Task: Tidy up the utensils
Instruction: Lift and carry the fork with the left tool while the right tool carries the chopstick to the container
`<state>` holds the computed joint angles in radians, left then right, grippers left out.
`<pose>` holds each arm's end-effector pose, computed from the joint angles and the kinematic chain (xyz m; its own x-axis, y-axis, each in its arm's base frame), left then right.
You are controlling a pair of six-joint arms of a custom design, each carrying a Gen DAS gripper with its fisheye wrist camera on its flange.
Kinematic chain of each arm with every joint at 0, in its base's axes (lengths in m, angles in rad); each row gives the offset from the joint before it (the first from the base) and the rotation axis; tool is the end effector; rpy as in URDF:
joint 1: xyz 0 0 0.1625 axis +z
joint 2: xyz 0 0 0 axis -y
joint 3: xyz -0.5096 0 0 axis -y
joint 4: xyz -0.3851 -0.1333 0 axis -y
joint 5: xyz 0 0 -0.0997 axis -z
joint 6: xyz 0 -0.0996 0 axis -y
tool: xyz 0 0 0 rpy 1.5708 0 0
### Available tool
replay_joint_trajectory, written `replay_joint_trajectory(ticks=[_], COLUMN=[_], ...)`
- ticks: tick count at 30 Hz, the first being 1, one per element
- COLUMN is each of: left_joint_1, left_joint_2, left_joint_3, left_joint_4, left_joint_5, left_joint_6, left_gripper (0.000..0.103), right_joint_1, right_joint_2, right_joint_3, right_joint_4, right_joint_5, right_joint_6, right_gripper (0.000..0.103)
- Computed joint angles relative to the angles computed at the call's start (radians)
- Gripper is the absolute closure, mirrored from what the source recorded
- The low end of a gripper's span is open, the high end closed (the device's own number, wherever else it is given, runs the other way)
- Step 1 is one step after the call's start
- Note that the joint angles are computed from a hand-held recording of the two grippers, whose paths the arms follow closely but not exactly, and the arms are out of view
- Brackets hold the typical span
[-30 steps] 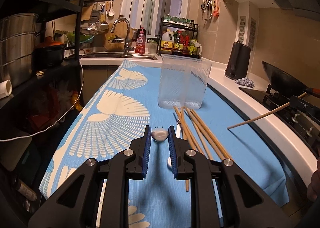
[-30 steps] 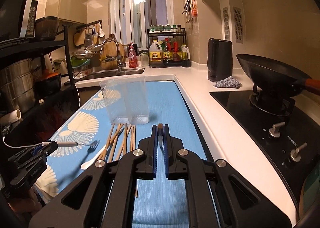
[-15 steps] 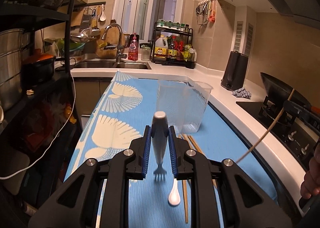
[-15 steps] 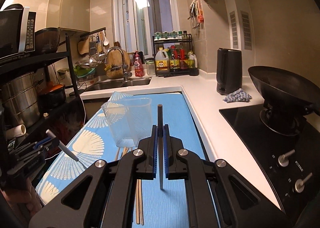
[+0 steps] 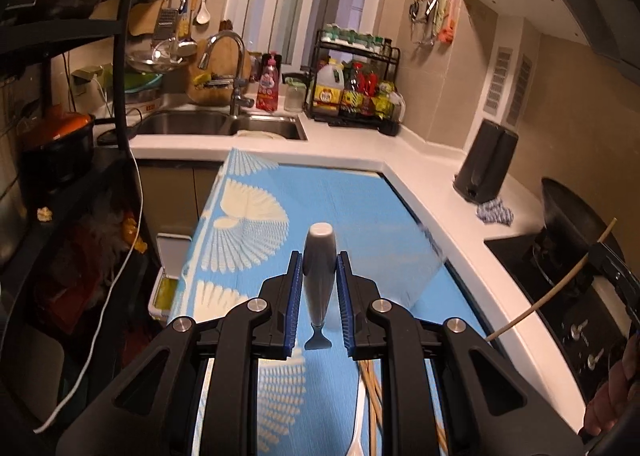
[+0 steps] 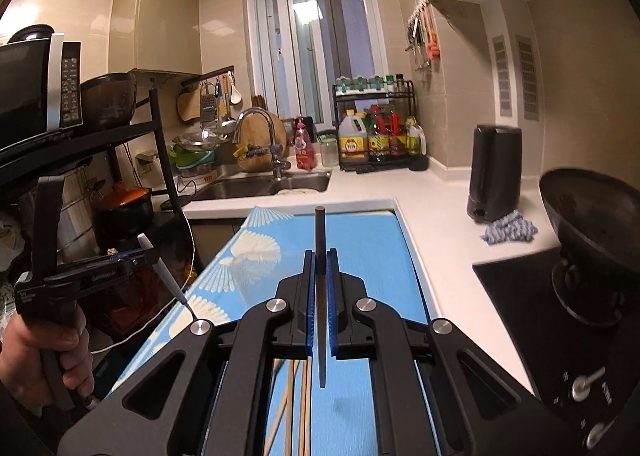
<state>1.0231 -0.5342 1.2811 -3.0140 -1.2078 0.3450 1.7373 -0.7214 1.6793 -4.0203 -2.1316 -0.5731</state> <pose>-0.3025 -0.8198 0.1529 -0.7276 0.4967 -0.4733 0.6860 0.5175 -0.5115 0.1946 -0.6732 0.2768 -0.7684 0.2791 0.5759 -0.5115 0.2730 -0.8148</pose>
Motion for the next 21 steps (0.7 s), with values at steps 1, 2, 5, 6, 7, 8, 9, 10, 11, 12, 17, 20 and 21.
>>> replay_joint_trajectory(ticks=[1,2,5,6,7,8,9,10,11,12,17,20,21], left_joint_1=[-0.003,-0.008,-0.019,-0.025,-0.029,-0.033,-0.036,-0.039,-0.041,-0.041,-0.029,-0.019,-0.016], left_joint_2=[0.006,0.013,0.035,0.044,0.051,0.057,0.066,0.074,0.083,0.092,0.133,0.163,0.172], left_joint_3=[-0.024,-0.051,-0.130,-0.160,-0.181,-0.201,-0.221,-0.237,-0.255,-0.272,-0.323,-0.361,-0.367], left_joint_4=[0.004,0.009,0.032,0.037,0.039,0.039,0.039,0.041,0.049,0.058,0.134,0.198,0.214], left_joint_5=[0.002,0.006,0.002,-0.004,-0.008,-0.014,-0.022,-0.029,-0.038,-0.048,-0.089,-0.120,-0.118], left_joint_6=[0.001,0.002,0.005,0.009,0.013,0.016,0.018,0.018,0.015,0.008,-0.020,-0.020,-0.014], left_gripper=[0.086,0.086,0.086,0.086,0.086,0.086,0.086,0.086,0.086,0.086,0.086,0.086,0.086], right_joint_1=[0.007,0.014,0.032,0.036,0.040,0.041,0.042,0.041,0.040,0.037,0.007,-0.019,-0.029], right_joint_2=[0.000,0.003,0.011,0.015,0.019,0.022,0.026,0.031,0.034,0.042,0.080,0.098,0.102], right_joint_3=[-0.025,-0.050,-0.130,-0.159,-0.186,-0.210,-0.237,-0.259,-0.278,-0.302,-0.383,-0.406,-0.408], right_joint_4=[0.017,0.028,0.060,0.069,0.079,0.090,0.105,0.117,0.128,0.145,0.214,0.256,0.271], right_joint_5=[0.005,0.009,0.032,0.041,0.047,0.055,0.067,0.077,0.083,0.090,0.101,0.093,0.092], right_joint_6=[-0.017,-0.036,-0.086,-0.100,-0.111,-0.117,-0.117,-0.114,-0.111,-0.105,-0.057,-0.016,0.001], right_gripper=[0.098,0.098,0.098,0.098,0.098,0.098,0.098,0.098,0.098,0.098,0.098,0.098,0.098])
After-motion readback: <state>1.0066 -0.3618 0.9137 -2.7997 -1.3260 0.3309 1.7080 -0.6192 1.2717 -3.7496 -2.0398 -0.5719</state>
